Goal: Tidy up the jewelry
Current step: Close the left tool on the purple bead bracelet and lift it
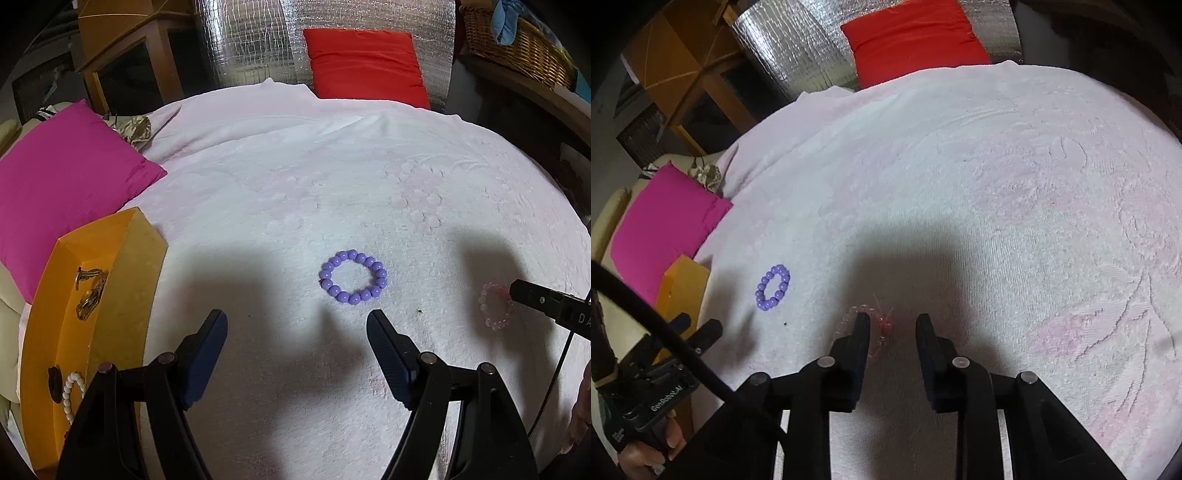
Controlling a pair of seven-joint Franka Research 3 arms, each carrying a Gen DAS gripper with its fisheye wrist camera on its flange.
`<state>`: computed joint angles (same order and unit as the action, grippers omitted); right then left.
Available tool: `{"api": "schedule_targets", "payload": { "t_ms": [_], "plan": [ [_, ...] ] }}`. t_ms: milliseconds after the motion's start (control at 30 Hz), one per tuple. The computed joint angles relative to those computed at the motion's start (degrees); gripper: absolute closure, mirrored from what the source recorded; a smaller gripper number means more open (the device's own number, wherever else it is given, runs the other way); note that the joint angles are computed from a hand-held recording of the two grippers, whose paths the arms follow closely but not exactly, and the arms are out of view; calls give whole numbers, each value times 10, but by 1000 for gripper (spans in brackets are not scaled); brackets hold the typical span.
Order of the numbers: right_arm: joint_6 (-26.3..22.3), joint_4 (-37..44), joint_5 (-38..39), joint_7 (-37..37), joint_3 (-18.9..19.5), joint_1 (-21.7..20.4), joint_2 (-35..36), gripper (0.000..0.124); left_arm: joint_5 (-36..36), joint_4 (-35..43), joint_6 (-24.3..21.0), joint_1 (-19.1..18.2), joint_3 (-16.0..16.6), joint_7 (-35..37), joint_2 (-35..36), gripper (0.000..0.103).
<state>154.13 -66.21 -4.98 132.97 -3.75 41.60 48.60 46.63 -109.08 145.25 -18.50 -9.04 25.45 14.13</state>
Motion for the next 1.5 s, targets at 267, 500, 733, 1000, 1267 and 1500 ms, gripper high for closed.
{"api": "schedule_targets", "payload": {
  "t_ms": [267, 500, 733, 1000, 1267, 1500],
  "plan": [
    [14, -16, -7, 7, -7, 6, -9, 95, -3, 5, -1, -1, 0, 2, 4, 25],
    [8, -13, -2, 5, -2, 2, -7, 95, -6, 8, 0, -2, 1, 8, 7, 25],
    [6, -12, 7, -2, 7, -4, -8, 95, -10, 11, 3, -3, 0, 12, 12, 25],
    [23, -35, 15, 4, 5, -5, -21, 95, -74, 12, 66, 22, -6, 78, 28, 25],
    [28, -42, 22, 8, 5, -6, -23, 95, -116, 31, 122, 24, 14, 114, 65, 25],
    [30, -47, 21, 12, 3, -5, -25, 95, -154, 63, 139, 22, 15, 136, 104, 25]
  ]
}}
